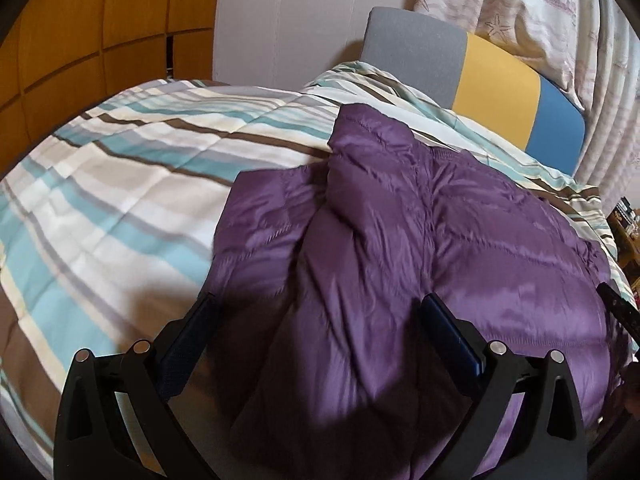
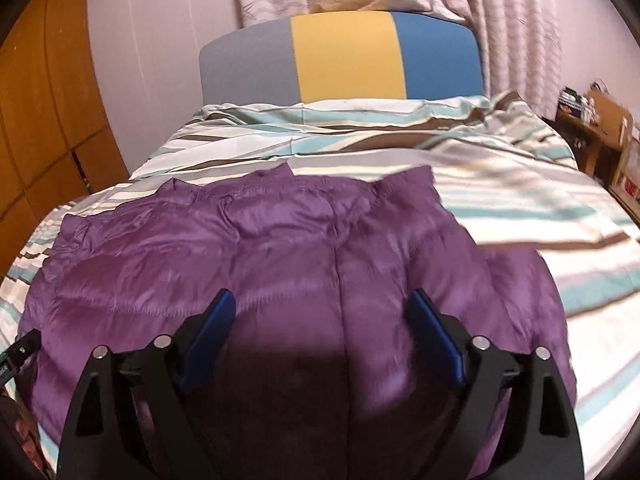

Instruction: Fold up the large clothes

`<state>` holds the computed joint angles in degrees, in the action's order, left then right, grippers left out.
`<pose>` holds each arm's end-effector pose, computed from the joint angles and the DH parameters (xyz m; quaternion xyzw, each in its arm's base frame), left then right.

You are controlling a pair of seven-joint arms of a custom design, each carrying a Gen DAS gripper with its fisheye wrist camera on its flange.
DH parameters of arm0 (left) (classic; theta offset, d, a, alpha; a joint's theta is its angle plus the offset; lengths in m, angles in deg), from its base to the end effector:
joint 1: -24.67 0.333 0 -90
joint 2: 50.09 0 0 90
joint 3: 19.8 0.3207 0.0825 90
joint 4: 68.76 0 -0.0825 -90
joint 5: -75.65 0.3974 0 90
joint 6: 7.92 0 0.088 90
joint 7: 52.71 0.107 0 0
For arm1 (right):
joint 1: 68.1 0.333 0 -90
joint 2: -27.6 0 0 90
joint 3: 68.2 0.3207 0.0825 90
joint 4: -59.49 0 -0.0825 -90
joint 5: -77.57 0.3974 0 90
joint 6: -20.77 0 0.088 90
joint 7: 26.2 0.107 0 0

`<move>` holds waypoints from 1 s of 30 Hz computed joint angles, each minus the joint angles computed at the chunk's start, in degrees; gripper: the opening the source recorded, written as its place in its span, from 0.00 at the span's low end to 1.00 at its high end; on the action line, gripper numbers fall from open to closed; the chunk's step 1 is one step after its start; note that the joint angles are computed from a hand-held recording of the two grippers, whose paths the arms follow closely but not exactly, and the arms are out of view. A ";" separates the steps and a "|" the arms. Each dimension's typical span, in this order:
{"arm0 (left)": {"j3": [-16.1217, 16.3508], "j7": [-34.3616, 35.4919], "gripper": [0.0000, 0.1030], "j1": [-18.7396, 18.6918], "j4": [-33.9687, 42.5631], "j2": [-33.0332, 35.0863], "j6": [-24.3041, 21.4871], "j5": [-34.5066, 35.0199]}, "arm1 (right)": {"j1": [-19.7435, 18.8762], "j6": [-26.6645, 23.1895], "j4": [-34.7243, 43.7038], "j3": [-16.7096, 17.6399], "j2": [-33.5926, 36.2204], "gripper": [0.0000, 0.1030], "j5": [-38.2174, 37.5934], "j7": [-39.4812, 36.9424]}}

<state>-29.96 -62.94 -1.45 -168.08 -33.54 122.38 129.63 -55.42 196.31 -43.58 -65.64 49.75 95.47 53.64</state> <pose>0.5660 -0.3775 0.4470 -0.8167 0.4360 -0.2507 0.2829 0.6884 0.1581 0.4332 -0.6800 0.5958 -0.2211 0.3657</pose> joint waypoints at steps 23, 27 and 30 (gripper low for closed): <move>-1.42 -26.58 0.93 1.95 -12.28 -6.04 25.44 8.61 | -2.26 2.19 -11.74 2.89 -8.18 0.76 -0.52 0.95; 0.11 -35.28 0.75 1.53 -12.28 -5.83 26.26 13.96 | -9.21 2.54 -13.31 12.18 -10.01 0.59 11.56 -11.37; 0.40 -40.55 0.72 1.79 -12.36 -5.76 26.59 17.26 | -15.20 1.17 -13.11 20.37 -11.23 0.46 25.15 -25.54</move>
